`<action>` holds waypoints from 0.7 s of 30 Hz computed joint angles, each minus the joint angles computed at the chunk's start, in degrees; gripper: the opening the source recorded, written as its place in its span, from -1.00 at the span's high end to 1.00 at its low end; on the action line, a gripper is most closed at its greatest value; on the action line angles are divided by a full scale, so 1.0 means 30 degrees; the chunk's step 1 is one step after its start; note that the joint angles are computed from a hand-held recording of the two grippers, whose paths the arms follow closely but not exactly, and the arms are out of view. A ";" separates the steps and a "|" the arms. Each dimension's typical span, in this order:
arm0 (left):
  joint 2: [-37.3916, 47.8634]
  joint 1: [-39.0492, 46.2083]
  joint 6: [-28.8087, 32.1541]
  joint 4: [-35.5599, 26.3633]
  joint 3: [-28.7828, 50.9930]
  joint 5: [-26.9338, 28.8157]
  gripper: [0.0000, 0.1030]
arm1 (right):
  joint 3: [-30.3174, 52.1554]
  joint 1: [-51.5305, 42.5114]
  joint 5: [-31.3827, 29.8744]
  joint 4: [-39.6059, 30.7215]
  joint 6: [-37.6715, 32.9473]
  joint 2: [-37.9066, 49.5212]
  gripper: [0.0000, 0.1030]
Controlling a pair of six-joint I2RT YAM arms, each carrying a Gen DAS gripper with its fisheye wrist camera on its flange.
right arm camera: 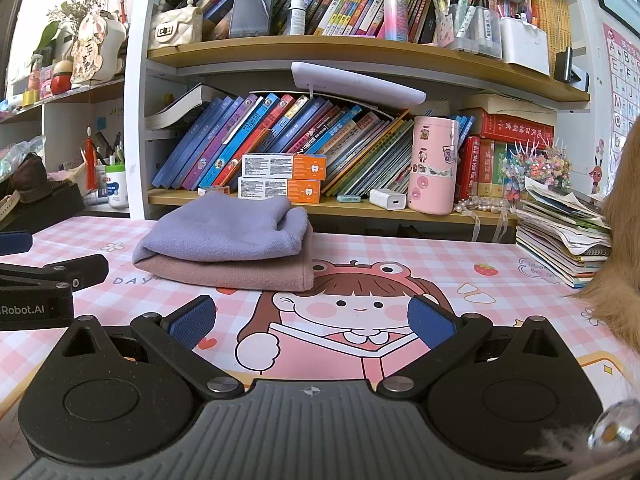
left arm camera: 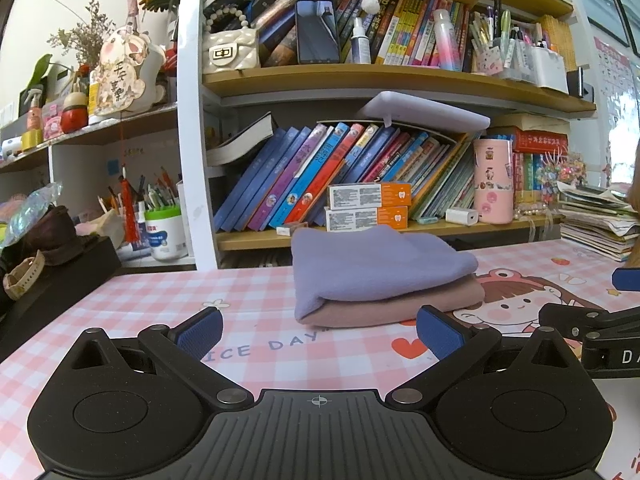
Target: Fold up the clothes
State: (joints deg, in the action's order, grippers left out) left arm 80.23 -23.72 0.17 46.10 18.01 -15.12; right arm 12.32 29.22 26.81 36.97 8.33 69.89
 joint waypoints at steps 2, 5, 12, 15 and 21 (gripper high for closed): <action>0.0001 -0.0027 0.0012 0.0025 -0.0016 -0.0002 -1.00 | 0.0000 0.0000 0.0000 0.0000 0.0000 0.0000 -1.00; -0.0012 -0.0057 0.0056 -0.0014 -0.0006 0.0023 -1.00 | 0.0003 -0.0023 -0.0026 0.0026 -0.0015 0.0017 -1.00; 0.0024 -0.0041 0.0030 -0.0123 0.0053 0.0068 -1.00 | -0.0017 -0.0068 -0.0073 0.0091 -0.0039 0.0043 -1.00; 0.0035 -0.0092 0.0031 -0.0094 0.0036 0.0023 -1.00 | -0.0015 -0.0063 -0.0068 0.0104 -0.0035 0.0061 -1.00; 0.0121 -0.0100 0.0021 -0.0138 0.0112 -0.0028 -1.00 | -0.0013 0.0016 0.0032 0.0084 0.0006 0.0060 -1.00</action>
